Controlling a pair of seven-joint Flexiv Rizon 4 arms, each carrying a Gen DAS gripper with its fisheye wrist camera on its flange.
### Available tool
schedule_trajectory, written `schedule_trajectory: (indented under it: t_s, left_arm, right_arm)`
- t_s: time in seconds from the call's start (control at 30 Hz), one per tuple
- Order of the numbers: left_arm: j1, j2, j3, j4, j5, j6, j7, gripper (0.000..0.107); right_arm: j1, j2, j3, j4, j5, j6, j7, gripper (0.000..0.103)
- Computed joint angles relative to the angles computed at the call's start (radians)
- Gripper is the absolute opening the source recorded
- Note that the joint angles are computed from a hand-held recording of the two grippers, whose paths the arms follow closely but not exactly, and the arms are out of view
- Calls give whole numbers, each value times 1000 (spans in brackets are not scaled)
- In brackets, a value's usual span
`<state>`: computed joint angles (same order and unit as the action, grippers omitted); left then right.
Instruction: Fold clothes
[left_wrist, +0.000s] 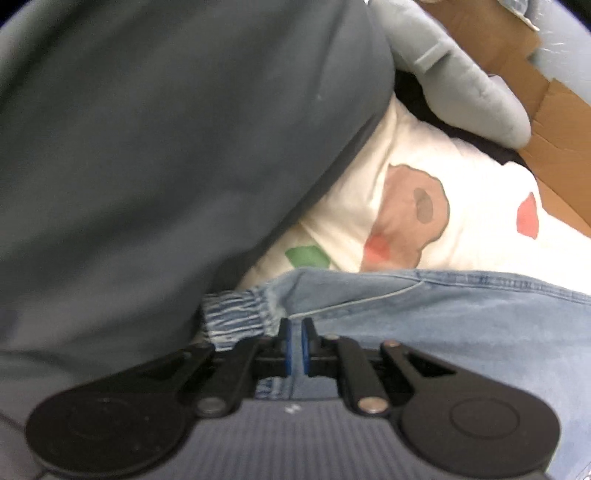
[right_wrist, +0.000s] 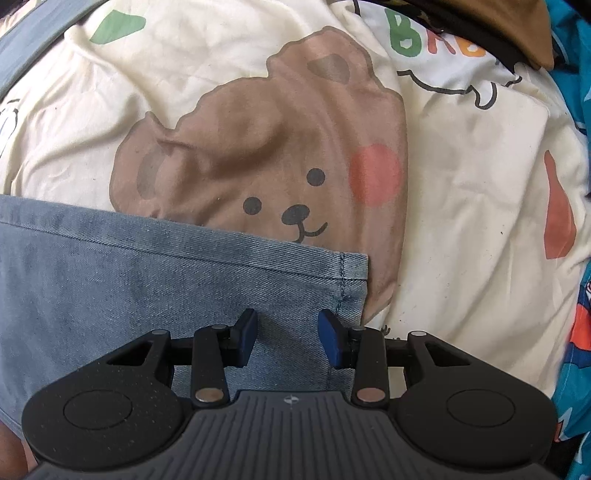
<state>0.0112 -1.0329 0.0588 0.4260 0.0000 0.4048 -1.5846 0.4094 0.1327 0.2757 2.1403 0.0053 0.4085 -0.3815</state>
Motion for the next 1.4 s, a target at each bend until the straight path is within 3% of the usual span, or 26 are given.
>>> schedule_trajectory:
  t_s: [0.1,0.3,0.4,0.47,0.67,0.93,1.03,1.13,1.4]
  left_arm:
    - [2,37,-2,68,-1,2,-8,7]
    - [4,85,-1,196,-4,20,-27,7]
    - [1,80,10,212,2,26,-49,6]
    - [-3,63,20,199,12,20,-62,5]
    - [-28,-45,68,5,79,-86,-117,4]
    - [-11,-62,39,-47,85,-108,-124,4]
    - [-7,28,17,95,74,-1,-126,5]
    - [0,126,0,240,48,89,-110,16]
    - [15,359,12,568,-2,182,-80,16]
  right_arm:
    - [-2,-1,-4,-25,-10,-23,12,43]
    - [-26,23,-10,-27,-81,56,52,43]
    - [-53,58,-30,-3,-95,77,8,43]
    - [-58,33,-31,-11,-107,101,4,43]
    - [-66,-1,-34,-13,-108,147,-8,43]
    - [-57,3,-22,13,-79,150,4,43]
    - [-52,15,-17,30,-69,151,8,43]
    - [-48,26,-12,46,-63,169,11,43]
    - [-35,37,-7,78,-54,244,-12,44]
